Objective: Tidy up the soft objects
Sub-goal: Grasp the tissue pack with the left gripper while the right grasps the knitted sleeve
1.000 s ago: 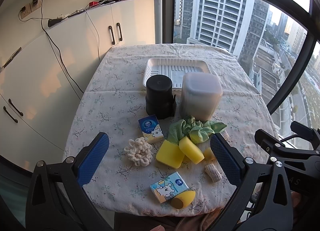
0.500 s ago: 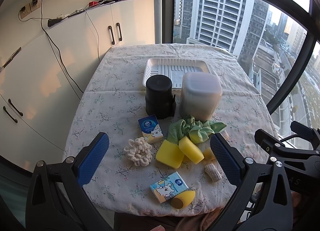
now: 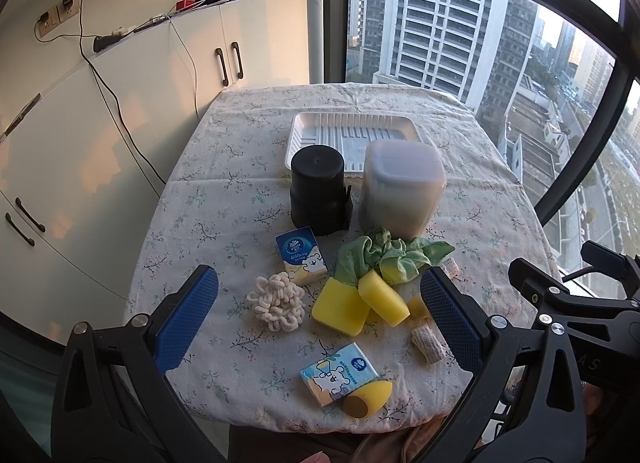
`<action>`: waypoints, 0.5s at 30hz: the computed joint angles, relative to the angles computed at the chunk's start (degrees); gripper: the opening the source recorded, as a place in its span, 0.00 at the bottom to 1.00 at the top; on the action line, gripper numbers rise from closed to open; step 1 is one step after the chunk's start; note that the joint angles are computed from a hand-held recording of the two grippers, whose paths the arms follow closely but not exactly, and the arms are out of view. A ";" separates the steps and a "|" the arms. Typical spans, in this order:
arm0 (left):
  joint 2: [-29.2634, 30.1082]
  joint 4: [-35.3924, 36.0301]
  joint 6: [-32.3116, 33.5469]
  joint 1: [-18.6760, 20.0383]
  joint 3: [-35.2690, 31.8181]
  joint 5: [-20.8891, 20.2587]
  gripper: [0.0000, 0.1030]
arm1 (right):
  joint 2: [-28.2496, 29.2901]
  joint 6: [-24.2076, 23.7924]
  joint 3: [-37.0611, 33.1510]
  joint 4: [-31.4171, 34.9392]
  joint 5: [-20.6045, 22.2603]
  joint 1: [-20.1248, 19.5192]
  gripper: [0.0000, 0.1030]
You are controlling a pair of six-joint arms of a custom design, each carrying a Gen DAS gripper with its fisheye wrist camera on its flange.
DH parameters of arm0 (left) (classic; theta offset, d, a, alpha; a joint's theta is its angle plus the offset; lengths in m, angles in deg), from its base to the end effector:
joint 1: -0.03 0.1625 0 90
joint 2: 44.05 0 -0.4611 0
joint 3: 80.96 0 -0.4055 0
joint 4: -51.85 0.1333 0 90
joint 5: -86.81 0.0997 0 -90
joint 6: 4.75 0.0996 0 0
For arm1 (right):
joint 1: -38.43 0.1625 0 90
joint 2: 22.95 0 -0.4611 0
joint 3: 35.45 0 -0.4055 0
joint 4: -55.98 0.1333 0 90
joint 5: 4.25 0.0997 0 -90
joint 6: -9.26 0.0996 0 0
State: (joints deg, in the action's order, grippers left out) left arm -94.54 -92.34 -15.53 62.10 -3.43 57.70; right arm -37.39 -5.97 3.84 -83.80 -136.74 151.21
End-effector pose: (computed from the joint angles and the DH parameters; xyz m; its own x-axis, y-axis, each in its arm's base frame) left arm -0.1638 -0.7794 0.3363 -0.6836 -0.2692 -0.6784 0.2941 0.7490 -0.5937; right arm 0.4232 -0.8373 0.0825 -0.6701 -0.2418 0.7017 -0.5463 0.8007 -0.2458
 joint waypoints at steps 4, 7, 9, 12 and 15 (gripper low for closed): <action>-0.24 1.13 -0.54 0.72 0.68 -0.49 1.00 | 0.45 0.00 -0.43 1.54 -0.17 -0.19 1.00; -0.39 1.31 0.07 1.41 1.53 -1.20 1.00 | 0.68 -0.18 -0.26 3.39 0.20 -0.54 1.00; -0.74 1.27 1.22 2.27 2.35 -3.41 1.00 | 0.87 -0.64 0.12 4.45 0.48 -0.86 1.00; -1.09 5.78 0.04 3.76 2.40 -7.18 1.00 | 1.13 -1.52 1.02 5.69 1.20 -1.53 1.00; -0.66 14.47 -5.29 5.21 1.54 -7.87 1.00 | 1.03 -1.09 2.34 7.55 1.69 -2.54 1.00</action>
